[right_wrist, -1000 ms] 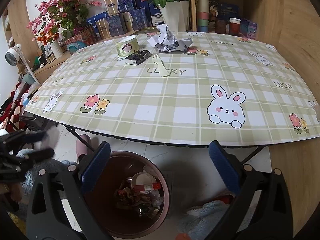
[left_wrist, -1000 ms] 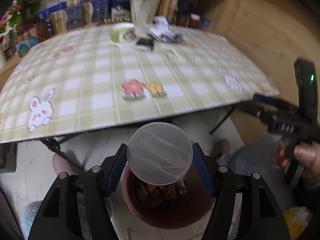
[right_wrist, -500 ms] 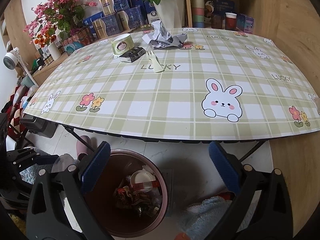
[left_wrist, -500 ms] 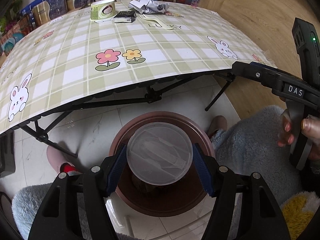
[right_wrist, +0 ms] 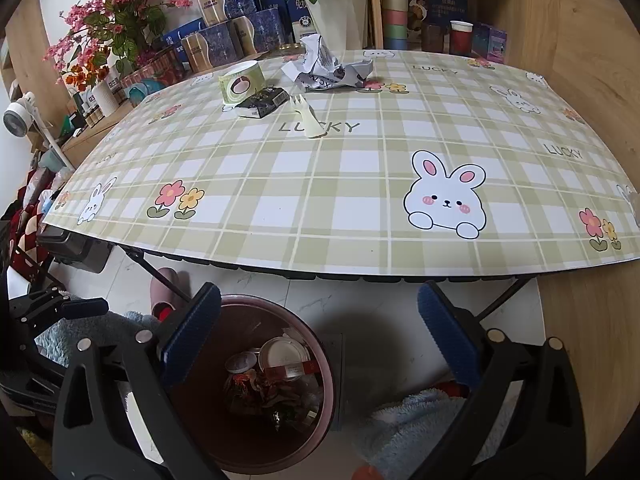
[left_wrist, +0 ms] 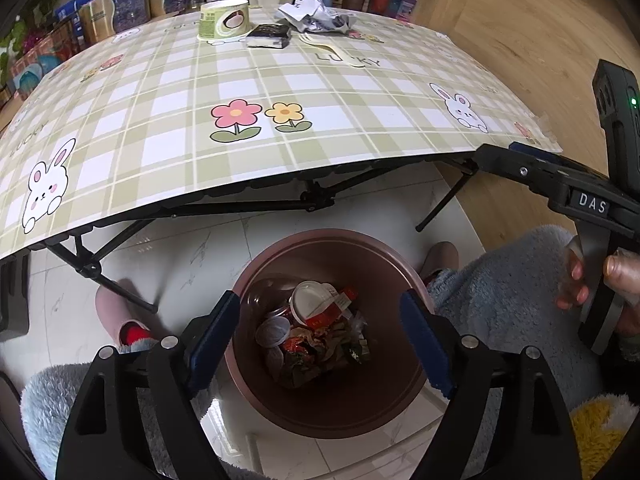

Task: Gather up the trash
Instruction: 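Open the left tool to drop the clear lid into the bin, then raise both tools from the bin back up to the table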

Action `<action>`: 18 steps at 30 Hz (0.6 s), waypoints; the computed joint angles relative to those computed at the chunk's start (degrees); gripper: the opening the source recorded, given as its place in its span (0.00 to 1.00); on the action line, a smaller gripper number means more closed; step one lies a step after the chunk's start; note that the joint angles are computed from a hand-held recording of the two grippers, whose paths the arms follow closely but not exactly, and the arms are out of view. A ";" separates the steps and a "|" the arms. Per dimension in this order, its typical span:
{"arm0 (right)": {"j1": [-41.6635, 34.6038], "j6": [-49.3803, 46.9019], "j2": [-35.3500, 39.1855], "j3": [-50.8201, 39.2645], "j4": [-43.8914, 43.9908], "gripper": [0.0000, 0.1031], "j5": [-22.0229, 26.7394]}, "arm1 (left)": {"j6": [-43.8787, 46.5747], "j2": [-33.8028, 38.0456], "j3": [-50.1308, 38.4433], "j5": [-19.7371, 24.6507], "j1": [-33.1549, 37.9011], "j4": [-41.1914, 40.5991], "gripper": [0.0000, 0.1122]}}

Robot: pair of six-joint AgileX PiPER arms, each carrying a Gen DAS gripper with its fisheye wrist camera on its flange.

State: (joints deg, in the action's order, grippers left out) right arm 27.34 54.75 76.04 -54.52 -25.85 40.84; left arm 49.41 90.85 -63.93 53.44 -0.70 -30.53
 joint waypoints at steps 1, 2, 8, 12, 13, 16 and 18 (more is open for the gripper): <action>0.02 -0.03 0.02 0.01 0.05 0.94 0.02 | -0.09 0.04 -0.05 -0.04 0.06 -0.03 0.72; -0.01 -0.13 0.04 -0.02 0.12 0.94 0.09 | -0.05 0.12 -0.11 -0.06 0.22 -0.14 0.72; -0.34 -0.95 0.36 -0.22 0.72 0.94 0.13 | 0.00 0.57 -0.75 -0.31 1.14 -1.22 0.72; -0.76 -1.72 0.94 -0.13 1.34 0.94 -0.26 | 0.53 0.56 -1.13 -1.88 2.57 -2.98 0.72; -1.02 -2.21 1.29 -0.17 1.82 0.94 -0.35 | 0.68 0.77 -1.71 -2.17 3.14 -3.67 0.72; -2.20 -3.96 2.05 -0.55 2.84 0.94 -0.86 | 0.58 1.80 -4.64 -2.42 4.44 -5.51 0.72; -3.24 -5.24 2.73 -1.11 3.42 0.94 -1.16 | 0.17 2.84 -7.24 -2.91 5.01 -6.66 0.72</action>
State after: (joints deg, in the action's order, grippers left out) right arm 24.10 49.52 78.76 -55.62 -22.43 39.68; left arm 49.58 93.69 -71.17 50.54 4.31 -37.18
